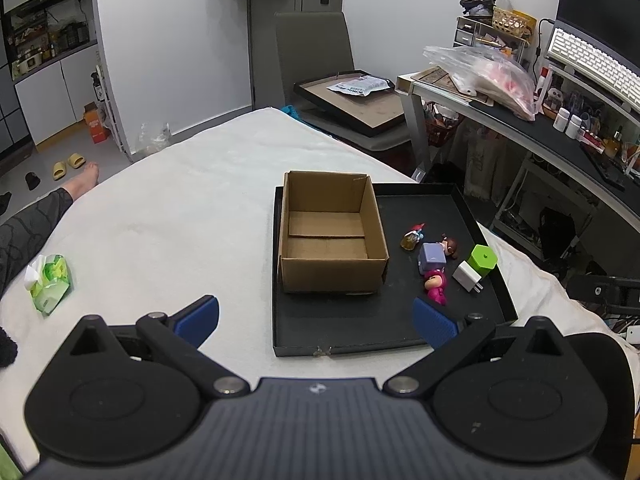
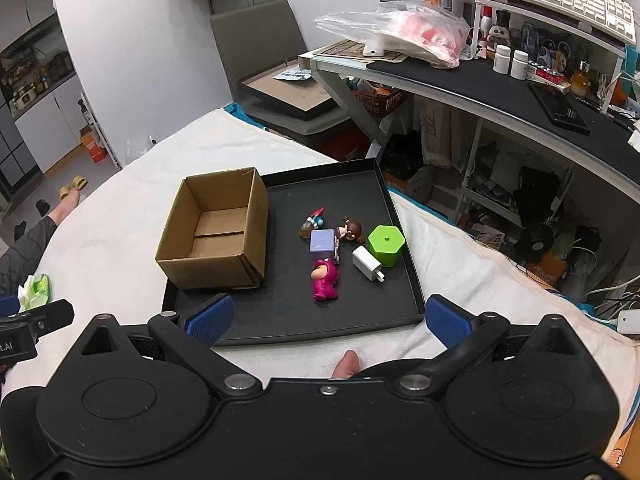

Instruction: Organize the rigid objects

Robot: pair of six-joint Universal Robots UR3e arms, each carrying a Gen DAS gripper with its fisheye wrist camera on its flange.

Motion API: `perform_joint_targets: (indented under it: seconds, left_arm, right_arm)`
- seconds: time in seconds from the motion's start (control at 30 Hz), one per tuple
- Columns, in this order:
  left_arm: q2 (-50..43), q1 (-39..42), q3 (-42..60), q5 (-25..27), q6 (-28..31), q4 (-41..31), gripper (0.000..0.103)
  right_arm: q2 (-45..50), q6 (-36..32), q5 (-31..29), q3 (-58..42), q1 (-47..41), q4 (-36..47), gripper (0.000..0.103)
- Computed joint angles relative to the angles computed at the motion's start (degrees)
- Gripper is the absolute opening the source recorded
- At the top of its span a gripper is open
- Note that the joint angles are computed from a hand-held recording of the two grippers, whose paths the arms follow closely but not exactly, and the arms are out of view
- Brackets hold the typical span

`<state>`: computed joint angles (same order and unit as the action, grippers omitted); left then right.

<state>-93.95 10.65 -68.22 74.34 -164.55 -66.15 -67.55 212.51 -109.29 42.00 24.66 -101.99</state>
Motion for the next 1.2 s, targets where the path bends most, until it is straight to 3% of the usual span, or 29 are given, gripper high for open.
perform_joint_targets:
  seconds: [1.2]
  left_arm:
    - [1.68, 0.0, -1.99, 0.47, -0.26, 3.1, 0.102]
  right_arm:
    - [-0.95, 0.57, -0.04, 0.58, 0.0, 0.01, 0.103]
